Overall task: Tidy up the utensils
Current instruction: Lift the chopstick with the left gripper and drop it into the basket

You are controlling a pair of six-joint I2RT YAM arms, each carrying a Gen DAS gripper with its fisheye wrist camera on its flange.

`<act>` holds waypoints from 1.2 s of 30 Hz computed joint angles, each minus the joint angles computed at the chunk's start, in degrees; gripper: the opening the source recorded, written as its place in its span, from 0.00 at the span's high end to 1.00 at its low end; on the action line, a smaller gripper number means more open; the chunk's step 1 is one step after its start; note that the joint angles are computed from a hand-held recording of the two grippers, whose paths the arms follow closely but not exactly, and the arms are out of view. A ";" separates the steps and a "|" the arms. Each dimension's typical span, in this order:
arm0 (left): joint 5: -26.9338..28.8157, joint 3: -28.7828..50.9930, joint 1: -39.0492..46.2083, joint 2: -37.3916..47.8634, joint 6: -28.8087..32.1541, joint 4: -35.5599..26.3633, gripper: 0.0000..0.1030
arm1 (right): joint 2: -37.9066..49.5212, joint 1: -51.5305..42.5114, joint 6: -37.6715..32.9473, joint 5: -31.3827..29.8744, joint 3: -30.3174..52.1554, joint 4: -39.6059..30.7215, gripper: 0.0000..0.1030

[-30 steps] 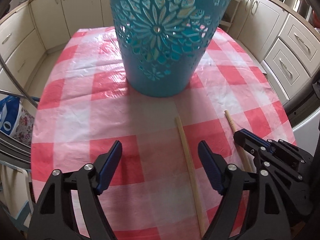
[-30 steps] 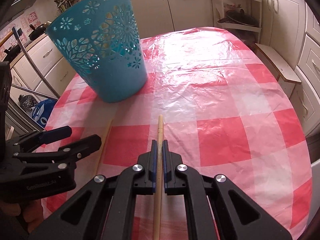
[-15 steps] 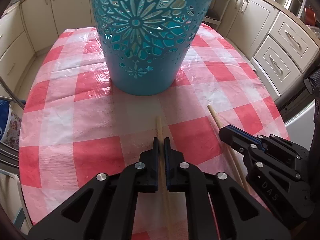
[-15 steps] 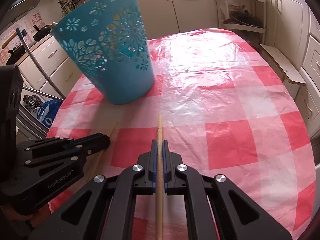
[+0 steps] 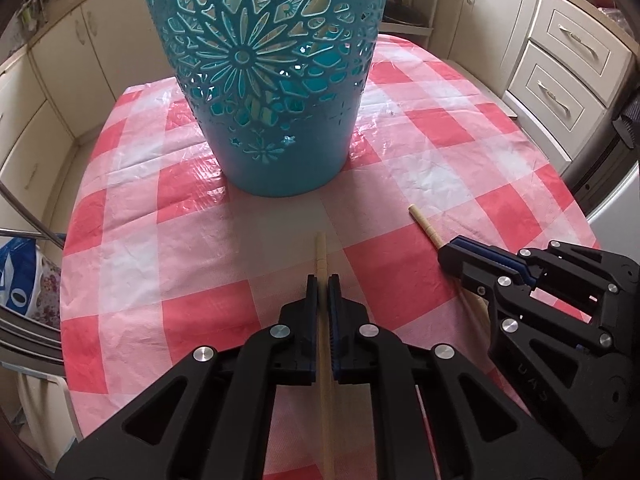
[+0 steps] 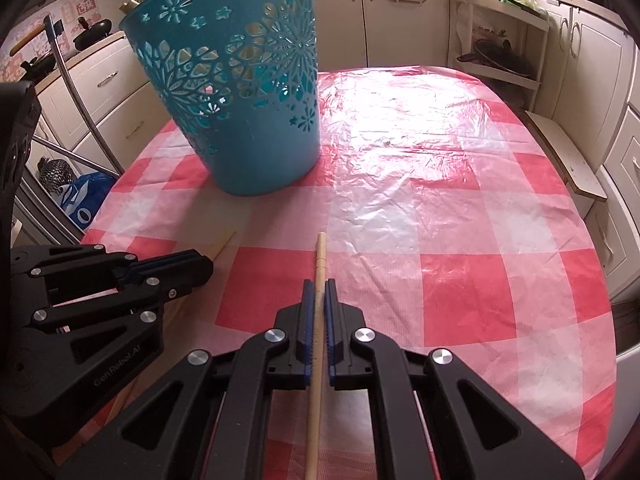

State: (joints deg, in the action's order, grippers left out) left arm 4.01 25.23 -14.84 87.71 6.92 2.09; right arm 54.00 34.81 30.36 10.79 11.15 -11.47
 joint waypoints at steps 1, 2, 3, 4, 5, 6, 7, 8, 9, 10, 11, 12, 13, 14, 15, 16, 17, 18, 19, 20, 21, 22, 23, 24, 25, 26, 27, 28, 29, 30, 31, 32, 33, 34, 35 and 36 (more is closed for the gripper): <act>-0.12 -0.14 0.00 -0.14 0.12 0.09 0.95 | -0.26 -0.13 0.06 -0.12 -0.10 -0.06 0.94; -0.19 -0.21 0.01 -0.27 0.13 0.07 0.95 | -0.25 -0.18 0.14 -0.13 -0.13 0.07 0.94; -0.15 -0.31 0.08 -0.44 0.15 0.00 0.95 | -0.08 -0.13 0.38 -0.07 -0.14 0.33 0.94; -0.06 -0.31 0.20 -0.54 0.20 -0.12 0.95 | -0.47 -0.21 0.47 -0.12 -0.23 0.12 0.94; -0.38 -0.22 -0.44 0.04 -0.37 0.40 0.95 | -0.56 -0.30 0.51 -0.19 -0.26 0.14 0.94; -0.37 -0.24 -0.44 0.01 -0.41 0.40 0.95 | -0.70 -0.53 0.53 -0.48 -0.32 0.24 0.94; -0.30 -0.26 -0.42 -0.13 -0.39 0.30 0.95 | -0.77 -0.47 0.80 -0.73 -0.33 0.32 0.94; -0.14 -0.44 -0.25 -0.49 -0.26 0.21 0.95 | -0.78 -0.81 0.85 -1.43 -0.42 0.69 0.94; 0.00 -0.54 -0.11 -0.88 -0.14 0.05 0.95 | -0.67 -0.96 0.85 -1.79 -0.41 0.95 0.94; 0.06 -0.63 -0.13 -1.24 -0.10 -0.04 0.95 | -0.70 -1.01 0.79 -1.92 -0.39 0.95 0.94; 0.20 -0.74 -0.10 -1.86 0.03 -0.29 0.95 | -0.49 -0.84 0.84 -1.89 -0.28 1.08 0.94; 0.30 -0.84 -0.14 -2.28 0.09 -0.48 0.95 | -0.29 -0.62 0.97 -1.85 -0.19 1.22 0.94; 0.41 -0.91 -0.20 -2.69 0.19 -0.68 0.95 | -0.35 -0.38 1.15 -1.74 -0.23 1.20 0.94; 0.59 -1.02 -0.25 -3.32 0.37 -1.02 0.95 | -0.33 -0.28 1.27 -1.73 -0.22 1.25 0.94; 0.60 -1.11 -0.48 -3.67 0.32 -1.14 0.95 | -0.30 -0.24 1.37 -1.78 -0.20 1.27 0.94; 0.74 -1.22 -0.57 -4.25 0.44 -1.42 0.95 | -0.42 -0.21 1.45 -1.81 -0.27 1.25 0.94; 0.86 -1.26 -0.68 -4.72 0.52 -1.68 0.95 | -0.57 -0.32 1.51 -1.99 -0.34 1.22 0.94; 1.07 -1.31 -0.74 -5.33 0.59 -2.08 0.95 | -0.73 -0.57 1.54 -2.30 -0.41 1.22 0.94; 1.43 -1.37 -0.72 -6.04 0.75 -2.54 0.95 | -0.88 -0.72 1.62 -2.51 -0.49 1.22 0.94; 1.67 -1.43 -0.81 -6.59 0.77 -2.83 0.95 | -1.16 -1.11 1.63 -2.94 -0.58 1.15 0.94; 2.61 -1.46 -0.60 -7.87 1.13 -3.70 0.95 | -1.52 -1.59 1.64 -3.38 -0.66 1.02 0.94; 4.18 -1.40 -0.02 -9.12 1.60 -4.78 0.95 | -1.80 -2.04 1.62 -3.76 -0.78 0.98 0.94; 7.44 -1.03 1.45 -11.44 2.37 -7.22 0.95 | -2.44 -2.87 1.53 -4.53 -0.95 0.76 0.94; 10.10 -0.62 2.80 -13.28 3.10 -9.27 0.95 | -3.13 -3.76 1.30 -5.32 -1.12 0.48 0.94; 14.98 0.17 5.24 -16.35 4.60 -12.71 0.95 | -3.84 -4.96 1.16 -6.35 -1.27 0.19 0.94; 18.68 1.07 7.21 -18.49 5.75 -15.41 0.95 | -4.35 -5.68 1.11 -6.94 -1.38 -0.06 0.94; 24.02 2.88 10.25 -21.11 7.26 -19.48 0.95 | -4.70 -6.55 1.01 -7.68 -1.45 -0.20 0.94; 28.69 5.02 13.36 -22.59 8.48 -22.89 0.95 | -4.69 -6.86 1.17 -8.06 -1.49 -0.07 0.94; 31.91 6.96 15.54 -23.48 8.73 -25.12 0.95 | -4.72 -7.42 1.23 -8.73 -1.60 0.07 0.94; 35.57 9.81 18.23 -24.21 8.30 -27.20 0.96 | -4.69 -7.85 1.32 -9.45 -1.73 0.29 0.94; 37.41 12.02 19.71 -24.40 7.53 -27.91 0.96 | -4.36 -8.01 1.43 -9.86 -1.69 0.48 0.94; 38.45 14.64 20.79 -24.49 6.21 -27.77 0.96 | -4.09 -8.05 1.52 -10.11 -1.72 0.80 0.94; 38.57 16.73 21.18 -24.29 5.06 -27.12 0.96 | -4.00 -8.10 1.58 -10.33 -1.71 0.91 0.94; 38.18 18.53 21.08 -23.93 3.68 -25.92 0.96 | -3.85 -8.12 1.60 -10.48 -1.72 1.07 0.94; 36.81 21.03 20.45 -23.08 1.36 -23.24 0.96 | -3.76 -8.14 1.66 -10.61 -1.73 1.18 0.94; 36.20 22.49 20.15 -22.25 -0.02 -21.57 0.96 | -3.52 -8.46 1.57 -10.99 -1.74 1.42 0.94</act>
State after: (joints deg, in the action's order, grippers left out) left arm 40.21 47.72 5.32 65.46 6.90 -19.48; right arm 50.48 26.34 31.92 -0.19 9.41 -10.05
